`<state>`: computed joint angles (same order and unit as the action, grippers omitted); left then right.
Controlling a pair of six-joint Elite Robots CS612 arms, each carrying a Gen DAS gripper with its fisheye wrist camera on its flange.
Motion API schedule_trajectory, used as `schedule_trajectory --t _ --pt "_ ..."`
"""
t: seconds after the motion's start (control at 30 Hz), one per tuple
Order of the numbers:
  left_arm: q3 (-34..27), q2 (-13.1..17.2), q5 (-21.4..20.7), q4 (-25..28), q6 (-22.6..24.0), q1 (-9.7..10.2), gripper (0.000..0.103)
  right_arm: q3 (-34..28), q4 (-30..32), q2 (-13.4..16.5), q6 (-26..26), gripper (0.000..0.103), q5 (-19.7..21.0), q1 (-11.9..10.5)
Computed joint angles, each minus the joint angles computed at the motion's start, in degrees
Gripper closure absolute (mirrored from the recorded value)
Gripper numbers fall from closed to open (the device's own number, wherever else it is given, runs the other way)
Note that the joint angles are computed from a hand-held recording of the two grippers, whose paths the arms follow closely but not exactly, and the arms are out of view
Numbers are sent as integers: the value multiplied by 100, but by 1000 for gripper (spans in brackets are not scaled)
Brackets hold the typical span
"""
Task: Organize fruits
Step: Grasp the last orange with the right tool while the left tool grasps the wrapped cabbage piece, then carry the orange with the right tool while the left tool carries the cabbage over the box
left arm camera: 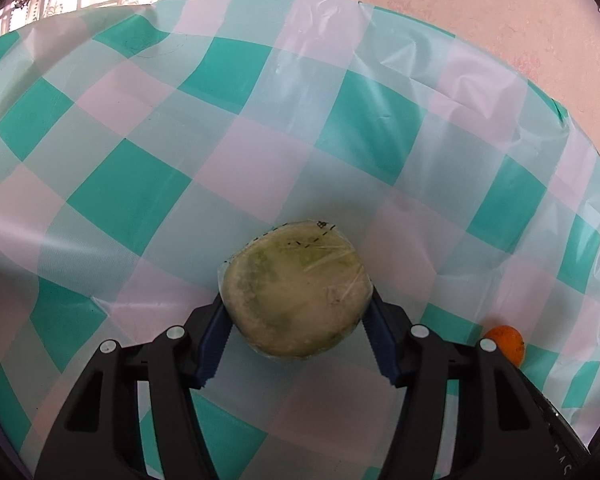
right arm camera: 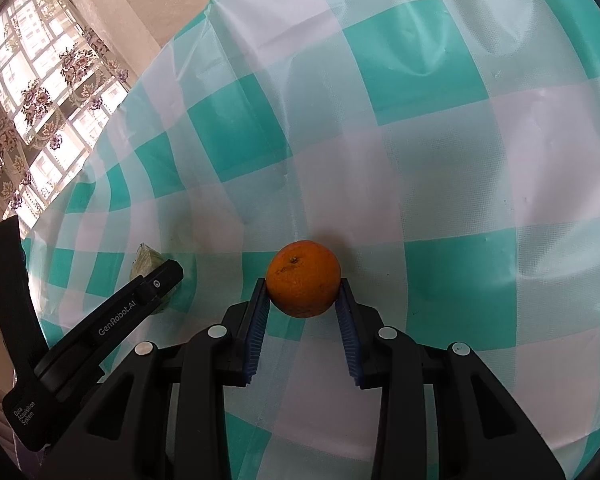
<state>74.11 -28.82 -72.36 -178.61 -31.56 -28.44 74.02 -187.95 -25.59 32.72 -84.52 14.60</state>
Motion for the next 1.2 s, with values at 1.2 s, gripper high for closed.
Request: schedule_trajectory --t 1.2 --pt "3511 -1166 -379 -2667 306 -548 42 2325 -1631 -853 717 68 -1328 895"
